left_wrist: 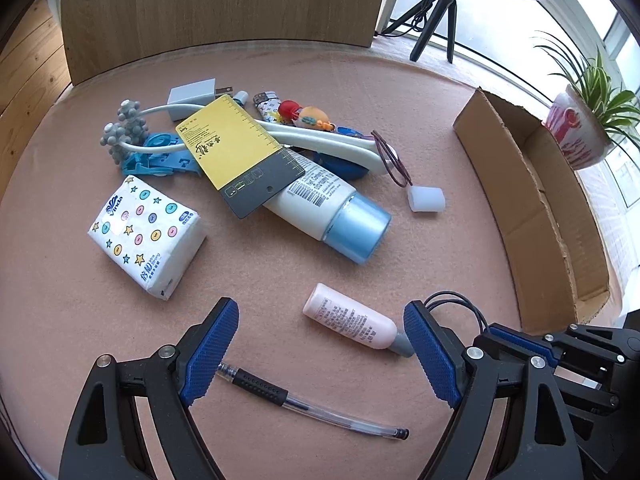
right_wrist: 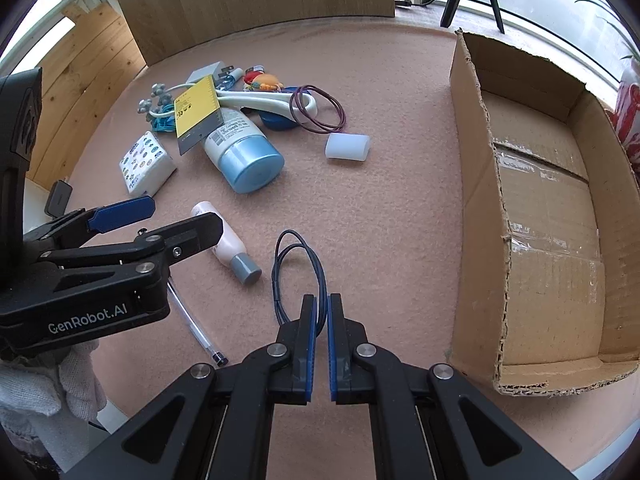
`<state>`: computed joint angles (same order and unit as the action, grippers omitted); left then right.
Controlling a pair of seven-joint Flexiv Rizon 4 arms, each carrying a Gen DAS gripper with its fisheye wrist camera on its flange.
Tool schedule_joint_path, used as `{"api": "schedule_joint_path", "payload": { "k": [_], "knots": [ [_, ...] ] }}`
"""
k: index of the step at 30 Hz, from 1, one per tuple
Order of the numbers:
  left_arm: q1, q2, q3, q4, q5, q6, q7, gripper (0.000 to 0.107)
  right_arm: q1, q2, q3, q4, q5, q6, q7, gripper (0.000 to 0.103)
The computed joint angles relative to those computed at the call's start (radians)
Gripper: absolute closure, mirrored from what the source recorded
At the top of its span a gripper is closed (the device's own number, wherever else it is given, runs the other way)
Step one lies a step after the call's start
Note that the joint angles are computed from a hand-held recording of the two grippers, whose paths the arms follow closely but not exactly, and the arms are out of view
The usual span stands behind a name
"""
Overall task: Organize objects
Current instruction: 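Grasp the pink lotion bottle with the left tool while the right tool holds the cable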
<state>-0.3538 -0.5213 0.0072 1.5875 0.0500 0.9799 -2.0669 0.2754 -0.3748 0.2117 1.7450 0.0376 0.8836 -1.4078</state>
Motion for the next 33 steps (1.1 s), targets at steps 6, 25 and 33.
{"api": "schedule_joint_path", "payload": {
  "k": [6, 25, 33],
  "knots": [
    [-0.041, -0.023, 0.032, -0.022, 0.057, -0.019, -0.088, 0.036, -0.022, 0.012, 0.008, 0.008, 0.024, -0.008, -0.054, 0.098],
    [-0.093, 0.05, 0.1, 0.081, 0.25, 0.06, -0.441, 0.086, -0.003, -0.026, 0.01, -0.07, 0.021, -0.119, -0.189, 0.098],
    [-0.07, 0.062, 0.083, 0.102, 0.244, 0.082, -0.464, 0.086, -0.011, -0.016, 0.022, -0.129, 0.074, -0.098, -0.242, 0.1]
  ]
}}
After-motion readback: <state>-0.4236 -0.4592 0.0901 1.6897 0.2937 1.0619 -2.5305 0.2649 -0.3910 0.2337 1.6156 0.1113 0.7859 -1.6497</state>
